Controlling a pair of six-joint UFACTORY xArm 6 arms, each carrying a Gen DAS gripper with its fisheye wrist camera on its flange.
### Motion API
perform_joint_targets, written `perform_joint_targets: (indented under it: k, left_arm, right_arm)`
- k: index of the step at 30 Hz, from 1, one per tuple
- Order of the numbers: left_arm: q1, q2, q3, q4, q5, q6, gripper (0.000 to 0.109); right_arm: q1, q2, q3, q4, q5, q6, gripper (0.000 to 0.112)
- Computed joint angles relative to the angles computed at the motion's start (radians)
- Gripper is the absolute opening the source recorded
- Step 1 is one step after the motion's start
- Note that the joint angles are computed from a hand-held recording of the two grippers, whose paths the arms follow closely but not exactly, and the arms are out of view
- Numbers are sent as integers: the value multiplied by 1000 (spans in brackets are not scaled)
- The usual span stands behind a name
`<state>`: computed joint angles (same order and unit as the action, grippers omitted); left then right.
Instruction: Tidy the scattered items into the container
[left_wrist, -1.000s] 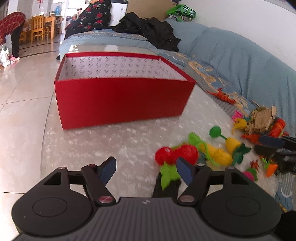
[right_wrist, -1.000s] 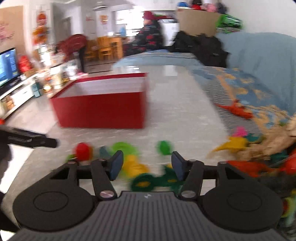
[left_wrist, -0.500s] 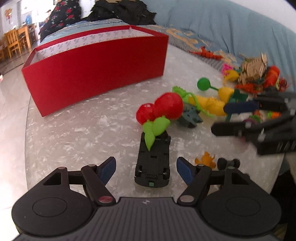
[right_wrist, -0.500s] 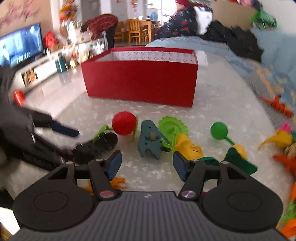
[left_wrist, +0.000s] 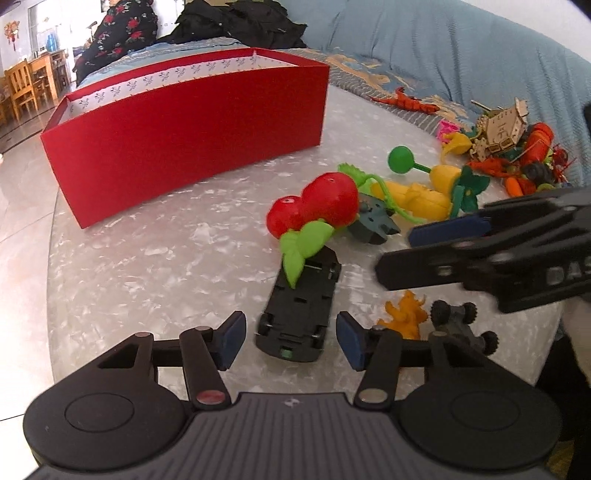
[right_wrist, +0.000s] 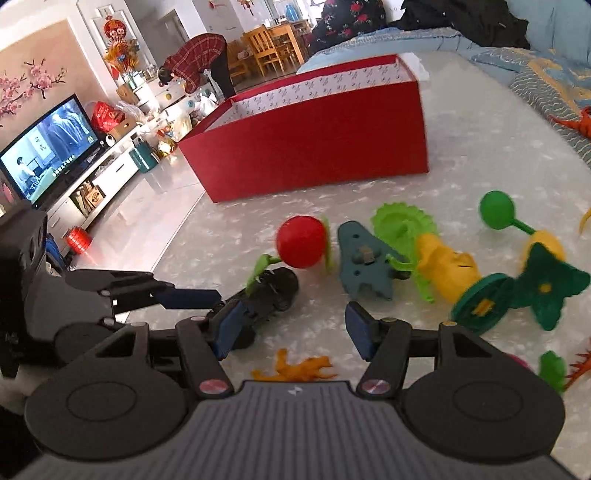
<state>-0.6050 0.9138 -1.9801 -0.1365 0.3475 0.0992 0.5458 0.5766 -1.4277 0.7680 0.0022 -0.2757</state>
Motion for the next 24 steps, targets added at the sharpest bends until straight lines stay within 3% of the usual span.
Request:
perform_joint_targets:
  k: [5,9,14,18,24]
  left_arm:
    - [-2,-23,43,26,-30,-10,56]
    - [0,-29,61,12,-39,11,56]
    - [0,-18,51,-49,-40,67,54]
    - [-2,-16,50,-104,-42,116,47]
    - [-4,-16,51,-99,-47,116,42]
  right_arm:
    - [5,70,-112,46,70,-5,60]
    - [-6,116,-175,-30,112,117,60]
    - [-13,155,-227,-37,157,168,57]
    - [-10,158,-227,-37,161,165,37]
    - [-4,145,-209,-32,157,141,26]
